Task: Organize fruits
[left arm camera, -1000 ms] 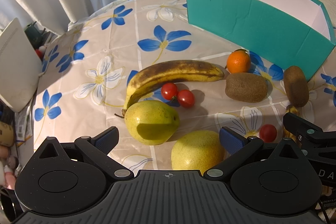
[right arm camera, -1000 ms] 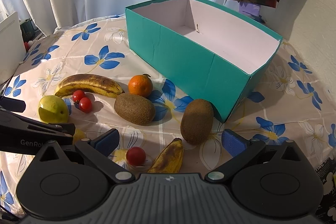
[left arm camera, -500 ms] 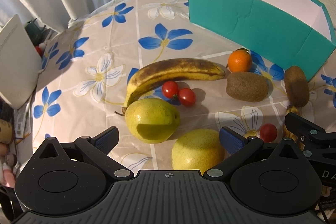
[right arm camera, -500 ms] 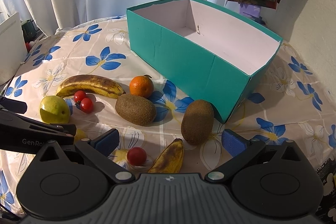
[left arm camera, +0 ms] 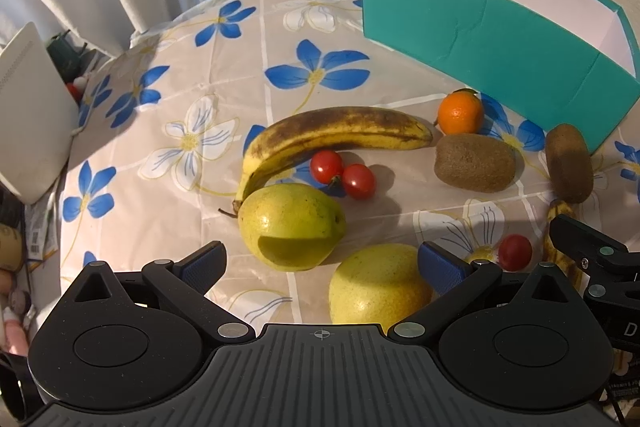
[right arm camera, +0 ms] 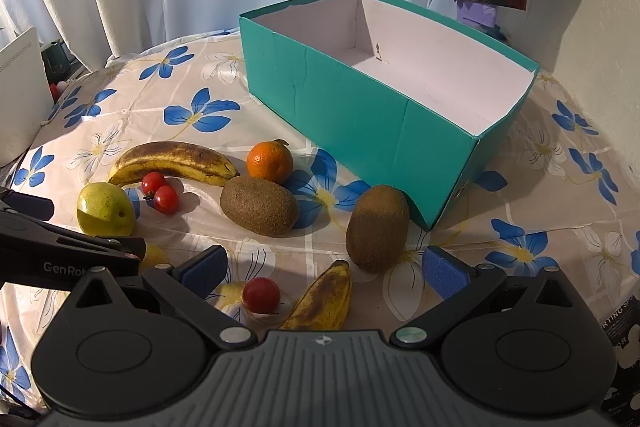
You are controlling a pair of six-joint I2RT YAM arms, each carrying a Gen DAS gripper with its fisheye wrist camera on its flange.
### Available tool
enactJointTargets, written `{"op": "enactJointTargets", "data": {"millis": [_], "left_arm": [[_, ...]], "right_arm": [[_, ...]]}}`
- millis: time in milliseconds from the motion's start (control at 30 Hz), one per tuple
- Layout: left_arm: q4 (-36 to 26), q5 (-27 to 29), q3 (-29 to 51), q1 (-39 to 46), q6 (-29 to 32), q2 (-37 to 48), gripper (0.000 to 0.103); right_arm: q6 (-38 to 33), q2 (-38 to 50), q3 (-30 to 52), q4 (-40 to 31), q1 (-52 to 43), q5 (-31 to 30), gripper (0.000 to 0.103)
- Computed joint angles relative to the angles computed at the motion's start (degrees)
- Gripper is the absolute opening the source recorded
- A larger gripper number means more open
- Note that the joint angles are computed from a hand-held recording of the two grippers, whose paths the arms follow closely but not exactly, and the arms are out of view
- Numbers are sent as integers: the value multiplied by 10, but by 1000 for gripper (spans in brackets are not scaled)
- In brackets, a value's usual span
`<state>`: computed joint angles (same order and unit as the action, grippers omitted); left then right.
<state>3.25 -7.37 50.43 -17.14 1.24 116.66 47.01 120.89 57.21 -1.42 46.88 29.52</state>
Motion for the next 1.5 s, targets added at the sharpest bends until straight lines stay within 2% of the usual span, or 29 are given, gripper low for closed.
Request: {"op": "enactJointTargets", "data": {"millis": [567,633,767,867,1033,1233,1500], "left_arm": [[1,21,2,15,10,2,103],[21,51,-17,24,21,-12,103],[73,162,-65,60,45,-49,103],[65,196,-65,64,58,-50,103],[17,254,-48,74,81,-31,103],[21,256,-46,72,72,-14,103],[9,232,-13,58,57,22,103]], "right_arm": [[10,0,-15,19,-12,-13,103],[10,0,-18,23,-14,-14,103],[14,-3,-28,33,-17,-17,103],[21,-3,-36,41,-20,-21,103],[24,-4,-48,56,-25,-31,103],[27,3,-58,75,-37,-54,103],[14,7,-61,87,-52,-71,103]]}}
